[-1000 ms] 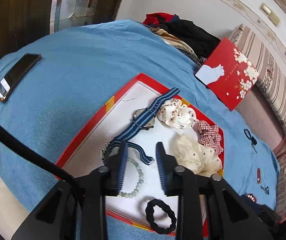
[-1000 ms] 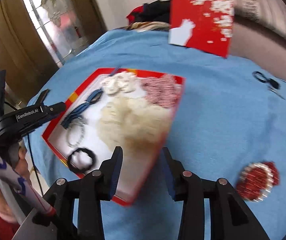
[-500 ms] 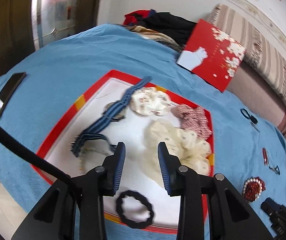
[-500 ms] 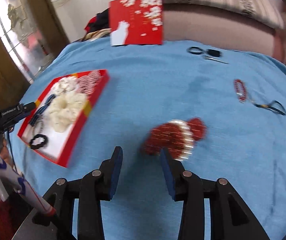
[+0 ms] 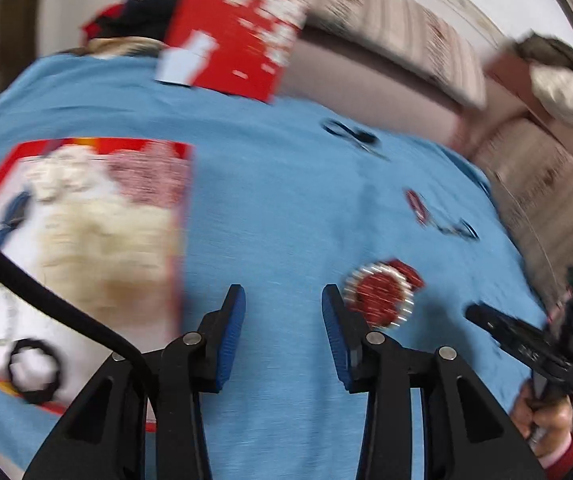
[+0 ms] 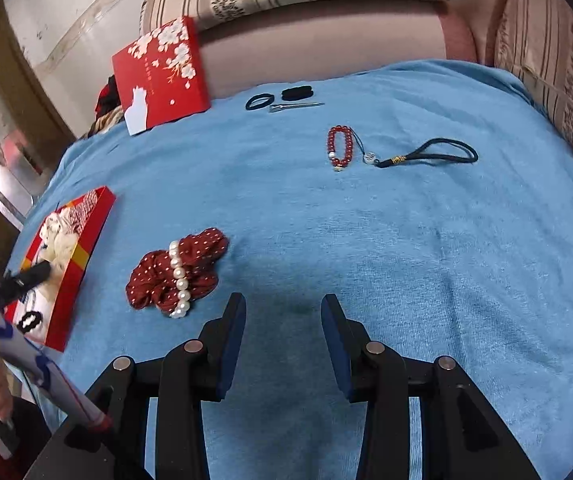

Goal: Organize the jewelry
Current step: 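Move the right tool to the red dotted scrunchie with pearls, then grasp the red dotted scrunchie with the right gripper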

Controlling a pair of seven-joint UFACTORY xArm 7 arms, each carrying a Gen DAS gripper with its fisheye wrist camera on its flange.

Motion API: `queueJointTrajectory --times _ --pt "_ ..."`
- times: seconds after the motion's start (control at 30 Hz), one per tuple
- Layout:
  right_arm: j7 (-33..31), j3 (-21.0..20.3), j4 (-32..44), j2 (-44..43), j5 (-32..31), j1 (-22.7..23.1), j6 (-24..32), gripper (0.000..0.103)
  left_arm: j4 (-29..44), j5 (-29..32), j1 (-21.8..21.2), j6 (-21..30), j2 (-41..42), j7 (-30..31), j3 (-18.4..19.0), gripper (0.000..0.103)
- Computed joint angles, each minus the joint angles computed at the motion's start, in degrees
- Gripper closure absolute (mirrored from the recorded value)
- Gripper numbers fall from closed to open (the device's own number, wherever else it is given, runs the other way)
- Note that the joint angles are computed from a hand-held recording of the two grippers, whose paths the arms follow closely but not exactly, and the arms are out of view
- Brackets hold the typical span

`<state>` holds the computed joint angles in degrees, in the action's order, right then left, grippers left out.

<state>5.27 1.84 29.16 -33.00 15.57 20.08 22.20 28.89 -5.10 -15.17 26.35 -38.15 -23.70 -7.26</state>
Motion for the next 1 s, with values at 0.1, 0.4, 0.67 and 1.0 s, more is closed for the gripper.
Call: queueJointTrajectory --times 0.1,0.4,0.67,1.0 --pt "-4.8 -4.7 -0.1 0.8 5.4 5.4 -1.5 0.061 2.8 1.1 -0.3 -1.1 4.5 -0.3 -2.1 0.065" --pt "-20.4 -5.6 5.5 9.2 16.5 12.7 -2.2 0.078 3.1 -0.6 -1.5 -3.5 9.0 -1.9 0.3 0.065" --pt "-23.8 -2.4 7.9 12.7 21.9 10.6 -2.5 0.079 2.7 -0.2 -1.3 -3.9 9.5 -0.5 0.1 0.065" --pt "-31.4 -2.4 8.9 11.0 31.2 12.7 -2.3 0.093 2.3 -1.2 -0.5 -4.1 9.0 -1.4 0.4 0.065"
